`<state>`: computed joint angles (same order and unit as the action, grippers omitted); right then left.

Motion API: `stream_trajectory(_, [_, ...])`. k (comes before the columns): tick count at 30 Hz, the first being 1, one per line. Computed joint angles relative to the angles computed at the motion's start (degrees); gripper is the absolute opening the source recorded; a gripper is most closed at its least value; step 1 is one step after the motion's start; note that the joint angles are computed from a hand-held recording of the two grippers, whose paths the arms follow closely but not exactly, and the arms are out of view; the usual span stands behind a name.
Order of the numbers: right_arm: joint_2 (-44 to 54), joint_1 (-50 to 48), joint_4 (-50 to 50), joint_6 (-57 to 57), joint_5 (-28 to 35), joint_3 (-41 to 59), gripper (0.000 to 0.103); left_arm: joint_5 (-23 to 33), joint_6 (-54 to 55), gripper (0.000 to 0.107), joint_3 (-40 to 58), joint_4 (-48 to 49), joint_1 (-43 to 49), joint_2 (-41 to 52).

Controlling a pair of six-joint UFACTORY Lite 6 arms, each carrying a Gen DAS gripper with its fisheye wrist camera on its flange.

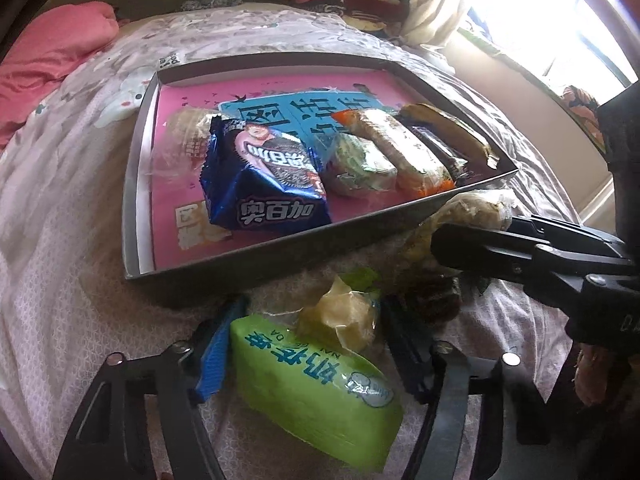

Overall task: Organize snacks
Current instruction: 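Grasp the green milk-snack pack with left tool while right tool grasps the clear biscuit bag, then lift and carry the green pack with left tool while right tool carries the biscuit bag over tray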

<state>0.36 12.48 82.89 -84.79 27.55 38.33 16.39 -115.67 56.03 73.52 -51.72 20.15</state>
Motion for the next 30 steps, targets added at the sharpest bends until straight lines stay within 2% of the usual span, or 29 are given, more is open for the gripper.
stream_trajectory(1, [-0.3, -0.2, -0.1, 0.0, 0.3, -0.2, 0.041, 0.0, 0.0, 0.065, 0.1, 0.0, -0.1, -0.1])
stream_trajectory(3, [-1.2, -0.5, -0.6, 0.3, 0.6, -0.5, 0.041, 0.1, -3.3, 0.053, -0.5, 3.1, -0.4, -0.6])
stream_trajectory(8, [-2.5, -0.8, -1.3, 0.3, 1.6, -1.1, 0.041, -1.0, -15.1, 0.048, -3.3, 12.1, -0.2, -3.1])
stream_trajectory(11, [-4.1, -1.1, -1.4, -0.2, 2.0, -1.9, 0.041, -1.0, -17.3, 0.047, -4.4, 12.8, -0.7, -4.4])
stream_trajectory(17, [-7.0, -3.1, -1.9, -0.9, 4.4, -2.8, 0.041, 3.2, -7.1, 0.046, -4.6, 0.1, -4.3, -7.0])
stream_trajectory(20, [-8.4, -3.9, -2.0, -1.2, 5.2, -3.0, 0.041, 7.9, -2.8, 0.046, -4.1, -5.3, -7.1, -8.9])
stream_trajectory(26, [-10.4, -5.7, -2.7, -0.9, 6.2, -3.1, 0.041, 16.1, 1.9, 0.046, -1.4, -10.4, -10.5, -11.3])
stream_trajectory(30, [-11.7, -7.2, -3.1, -0.8, 6.7, -3.1, 0.041, 18.4, 2.3, 0.046, -0.6, -11.0, -10.5, -12.8])
